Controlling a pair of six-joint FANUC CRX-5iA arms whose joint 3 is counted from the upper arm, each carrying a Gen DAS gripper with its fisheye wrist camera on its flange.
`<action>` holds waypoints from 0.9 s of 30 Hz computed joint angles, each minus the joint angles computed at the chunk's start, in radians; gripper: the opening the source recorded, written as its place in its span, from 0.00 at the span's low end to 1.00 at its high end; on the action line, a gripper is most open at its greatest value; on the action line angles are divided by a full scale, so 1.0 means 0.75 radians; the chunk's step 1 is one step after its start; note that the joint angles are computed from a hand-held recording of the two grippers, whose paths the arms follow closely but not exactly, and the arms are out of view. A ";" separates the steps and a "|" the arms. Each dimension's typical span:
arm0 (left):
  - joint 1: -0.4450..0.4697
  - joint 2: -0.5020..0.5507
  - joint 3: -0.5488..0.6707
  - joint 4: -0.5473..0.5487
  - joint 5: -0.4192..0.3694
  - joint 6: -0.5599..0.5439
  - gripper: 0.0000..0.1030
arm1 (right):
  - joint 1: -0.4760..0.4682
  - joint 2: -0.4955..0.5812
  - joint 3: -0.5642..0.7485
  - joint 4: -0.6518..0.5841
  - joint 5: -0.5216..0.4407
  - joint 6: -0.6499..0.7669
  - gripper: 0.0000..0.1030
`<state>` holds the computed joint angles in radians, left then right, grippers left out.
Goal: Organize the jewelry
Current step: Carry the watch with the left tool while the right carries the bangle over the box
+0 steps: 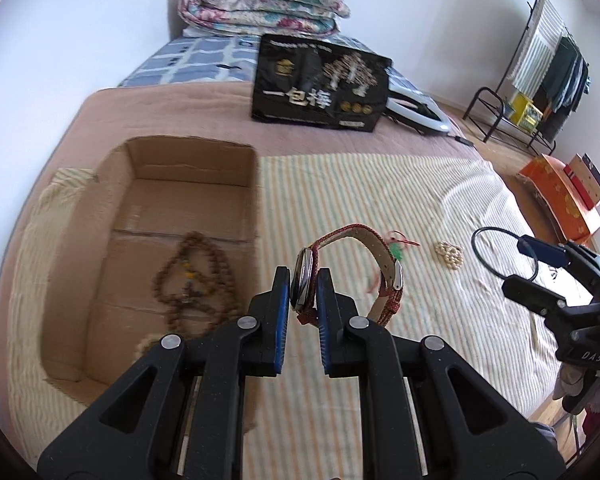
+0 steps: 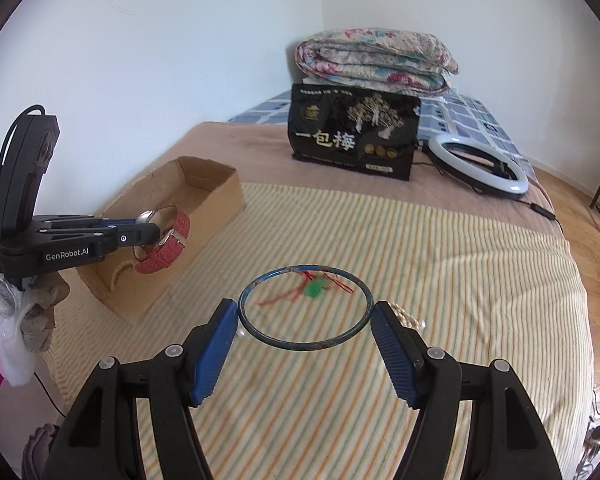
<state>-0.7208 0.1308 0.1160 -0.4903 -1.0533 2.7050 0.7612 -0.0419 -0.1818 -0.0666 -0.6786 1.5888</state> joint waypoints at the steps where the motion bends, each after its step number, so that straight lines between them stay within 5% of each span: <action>1: 0.001 -0.015 -0.010 -0.010 -0.008 0.007 0.11 | 0.009 0.002 0.008 0.003 0.002 -0.004 0.69; 27: 0.081 -0.320 -0.280 -0.122 -0.160 0.084 0.11 | 0.194 0.290 0.354 -0.008 0.031 -0.018 0.69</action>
<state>-0.6602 -0.1094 -0.0941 -0.5816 -1.1730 2.7678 0.9065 0.1757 0.0833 -0.0724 -0.6556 1.5756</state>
